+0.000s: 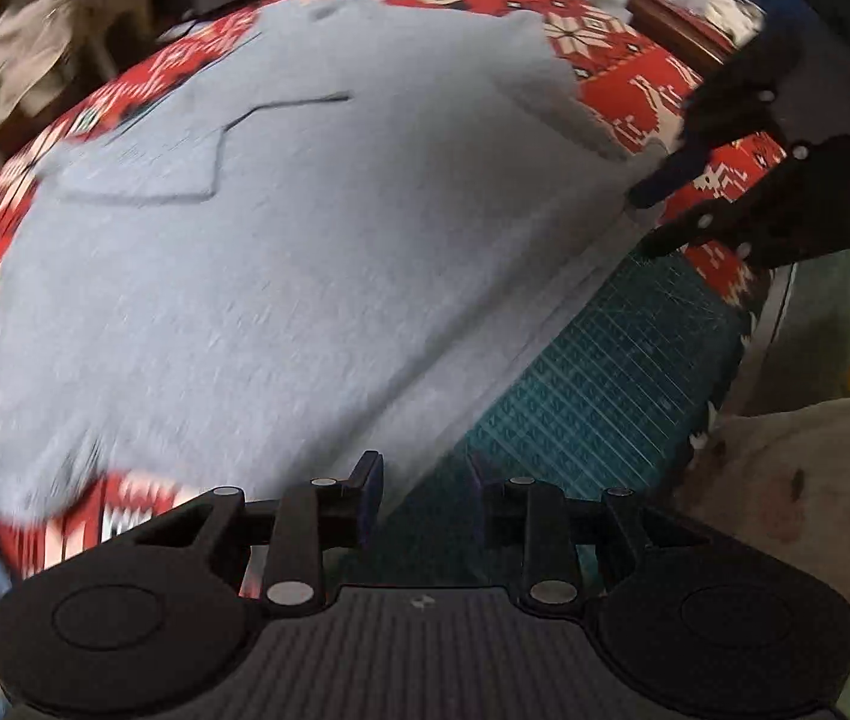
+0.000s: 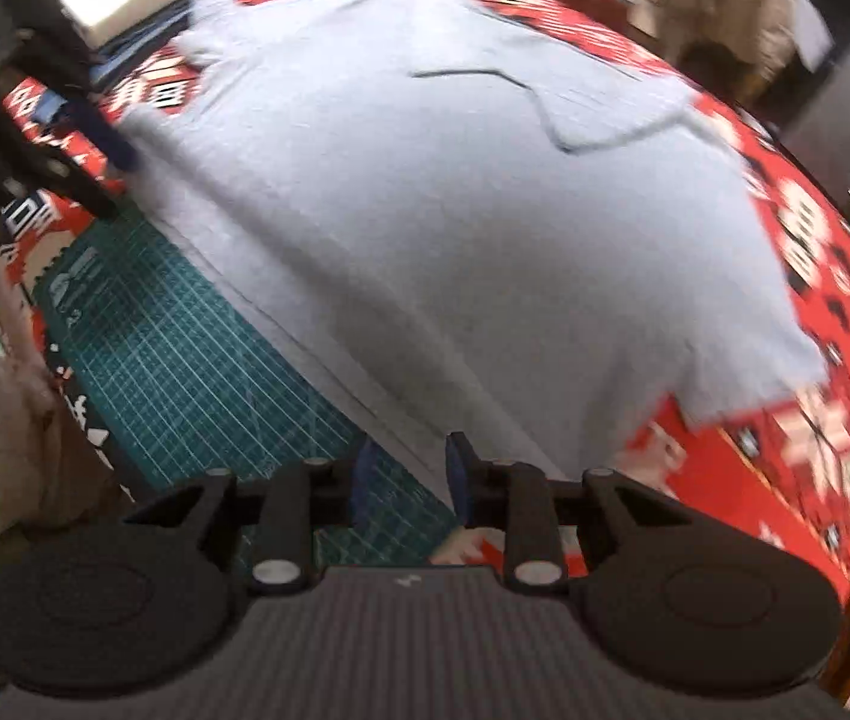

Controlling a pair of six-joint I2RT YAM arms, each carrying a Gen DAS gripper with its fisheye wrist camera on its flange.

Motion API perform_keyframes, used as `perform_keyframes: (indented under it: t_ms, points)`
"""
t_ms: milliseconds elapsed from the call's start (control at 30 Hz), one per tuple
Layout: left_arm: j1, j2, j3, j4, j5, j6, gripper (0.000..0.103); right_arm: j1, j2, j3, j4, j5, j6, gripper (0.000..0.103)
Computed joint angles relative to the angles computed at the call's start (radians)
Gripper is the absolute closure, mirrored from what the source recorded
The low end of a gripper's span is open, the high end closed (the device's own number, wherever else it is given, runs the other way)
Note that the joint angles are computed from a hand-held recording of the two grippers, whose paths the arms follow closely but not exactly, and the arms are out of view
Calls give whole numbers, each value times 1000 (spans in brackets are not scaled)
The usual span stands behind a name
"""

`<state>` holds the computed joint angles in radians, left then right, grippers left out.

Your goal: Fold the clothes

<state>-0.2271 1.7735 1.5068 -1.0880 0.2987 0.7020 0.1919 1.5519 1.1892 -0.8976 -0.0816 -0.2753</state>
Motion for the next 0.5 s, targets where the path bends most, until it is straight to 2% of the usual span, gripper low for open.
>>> perform_keyframes:
  t_ms: [100,300,367,400,467,500]
  points:
    - [-26,7,-50,87,-22,19,70,6,55,23,26,-15,-25,73]
    - [-32,35,-66,85,-23,129,65,3,114,22,39,-32,-98,73]
    - [-36,19,-99,115,-22,181,65,6,112,4,56,-28,-129,73]
    - [-33,16,-107,127,-19,197,66,8,109,-4,67,-26,-142,74]
    - [-27,9,-124,150,-11,229,73,5,110,-2,73,-12,-152,90]
    - [-24,10,-125,156,-10,236,87,4,112,1,70,-9,-154,95]
